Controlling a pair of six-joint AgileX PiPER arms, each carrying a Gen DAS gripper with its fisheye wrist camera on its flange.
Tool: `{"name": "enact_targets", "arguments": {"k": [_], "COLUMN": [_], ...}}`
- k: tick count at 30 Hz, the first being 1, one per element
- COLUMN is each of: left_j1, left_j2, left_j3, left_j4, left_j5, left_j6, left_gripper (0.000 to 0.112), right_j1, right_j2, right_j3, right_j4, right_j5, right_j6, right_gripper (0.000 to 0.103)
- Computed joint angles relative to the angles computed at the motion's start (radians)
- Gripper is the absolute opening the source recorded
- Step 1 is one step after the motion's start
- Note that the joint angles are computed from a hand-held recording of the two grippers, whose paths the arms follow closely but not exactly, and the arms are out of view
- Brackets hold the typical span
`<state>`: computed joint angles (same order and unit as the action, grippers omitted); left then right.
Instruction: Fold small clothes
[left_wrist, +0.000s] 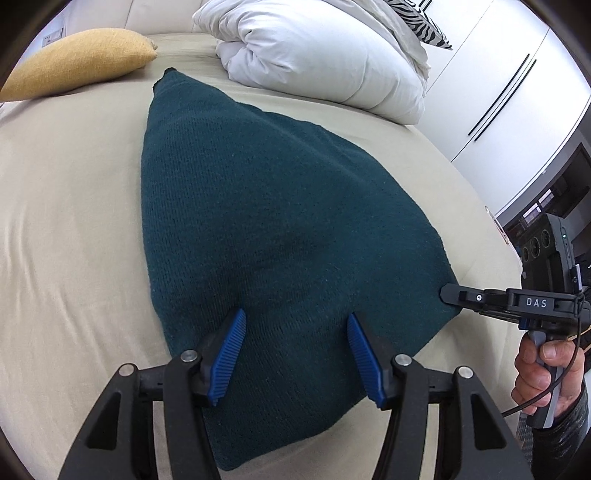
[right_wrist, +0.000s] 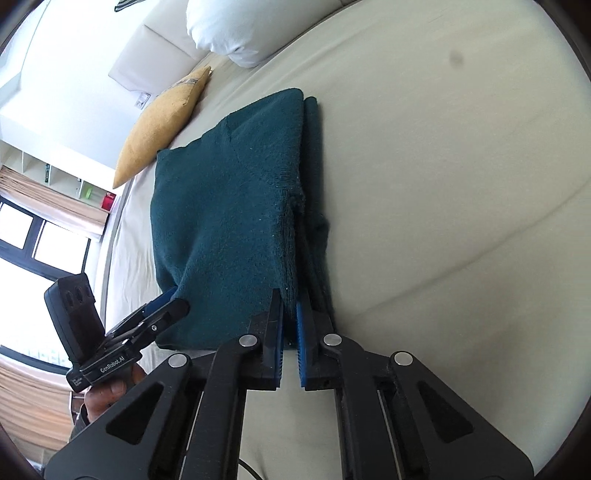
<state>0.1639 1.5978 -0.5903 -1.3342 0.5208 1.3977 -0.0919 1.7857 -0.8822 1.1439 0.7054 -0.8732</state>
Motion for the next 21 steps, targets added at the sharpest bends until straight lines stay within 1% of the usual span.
{"name": "enact_targets", "arguments": {"k": [1,3,4,8,10,12,13,14,15,16,17,18,20,21], "left_j1": [-0.012,-0.05,-0.054,-0.038,-0.045,-0.042,-0.038,-0.028,-0.011,0.001,0.01,0.023,0.031,0.028], "left_j2": [-0.005,-0.017,-0.018,-0.019,-0.018,-0.011,-0.012,-0.014,-0.02,-0.031,-0.052,-0.083,-0.127,-0.126], "left_j3": [0.007,0.019,0.022,0.03,0.041,0.053,0.055,0.051,0.039,0.027,0.013,0.003,-0.019,-0.048], "left_j4": [-0.014,-0.033,-0.039,-0.057,-0.095,-0.145,-0.147,-0.121,-0.068,-0.012,0.062,0.108,0.136,0.16], "left_j5": [-0.016,-0.063,-0.069,-0.051,-0.064,-0.063,-0.058,-0.046,-0.023,-0.011,-0.003,0.004,-0.016,-0.033], "left_j6": [0.011,0.029,0.037,0.048,0.096,0.16,0.17,0.155,0.113,0.062,-0.008,-0.046,-0.064,-0.091], "left_gripper": [0.06,0.06,0.06,0.06,0.06,0.06,0.06,0.06,0.06,0.06,0.06,0.06,0.06,0.06], "right_j1": [-0.007,-0.037,-0.048,-0.046,-0.052,-0.057,-0.058,-0.077,-0.09,-0.095,-0.093,-0.091,-0.107,-0.112], "right_j2": [0.01,0.05,0.05,0.037,0.063,0.118,0.136,0.14,0.135,0.121,0.091,0.055,-0.005,-0.027], "right_j3": [0.009,0.008,0.013,0.016,0.012,0.004,0.004,0.009,0.005,-0.001,-0.006,-0.005,0.006,0.0], "right_j4": [0.016,0.079,0.094,0.102,0.119,0.159,0.19,0.199,0.176,0.139,0.081,0.026,0.012,0.02], "right_j5": [-0.002,0.029,0.036,0.037,0.048,0.069,0.073,0.093,0.114,0.124,0.111,0.086,0.056,0.052], "right_j6": [-0.022,-0.067,-0.075,-0.066,-0.089,-0.148,-0.201,-0.231,-0.221,-0.197,-0.141,-0.082,-0.071,-0.078], "right_gripper": [0.004,0.004,0.004,0.004,0.004,0.004,0.004,0.004,0.005,0.016,0.026,0.036,0.036,0.036]}}
